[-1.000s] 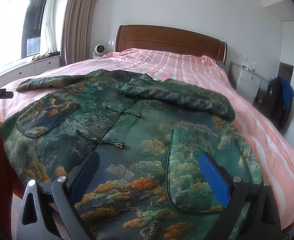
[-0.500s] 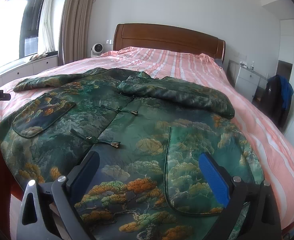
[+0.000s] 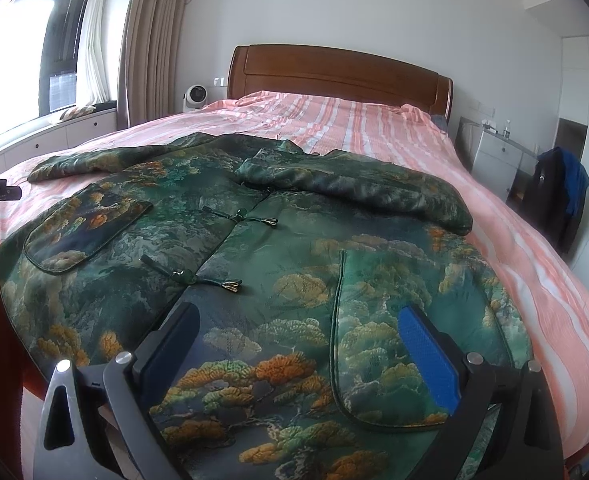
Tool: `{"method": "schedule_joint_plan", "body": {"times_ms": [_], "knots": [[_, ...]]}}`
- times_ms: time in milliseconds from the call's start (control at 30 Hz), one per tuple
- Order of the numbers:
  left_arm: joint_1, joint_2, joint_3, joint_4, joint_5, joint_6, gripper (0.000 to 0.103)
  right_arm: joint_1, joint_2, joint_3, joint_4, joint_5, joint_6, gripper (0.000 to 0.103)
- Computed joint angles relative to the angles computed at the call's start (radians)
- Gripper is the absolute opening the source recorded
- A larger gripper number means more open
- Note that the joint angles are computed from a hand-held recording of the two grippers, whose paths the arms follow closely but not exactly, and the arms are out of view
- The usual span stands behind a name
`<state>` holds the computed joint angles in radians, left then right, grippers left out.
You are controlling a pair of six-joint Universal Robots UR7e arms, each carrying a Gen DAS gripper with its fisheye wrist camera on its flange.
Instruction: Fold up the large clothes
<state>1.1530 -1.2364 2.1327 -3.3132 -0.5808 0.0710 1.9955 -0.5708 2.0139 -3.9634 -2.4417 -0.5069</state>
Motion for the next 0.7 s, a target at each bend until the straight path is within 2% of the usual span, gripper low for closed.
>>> {"method": "schedule_joint_plan", "body": {"times_ms": [700], "knots": [[-0.002, 0.000, 0.002, 0.005, -0.002, -0.014, 0.103, 0.001, 0.007, -0.004, 0.021, -0.005, 0.011, 0.099]]}}
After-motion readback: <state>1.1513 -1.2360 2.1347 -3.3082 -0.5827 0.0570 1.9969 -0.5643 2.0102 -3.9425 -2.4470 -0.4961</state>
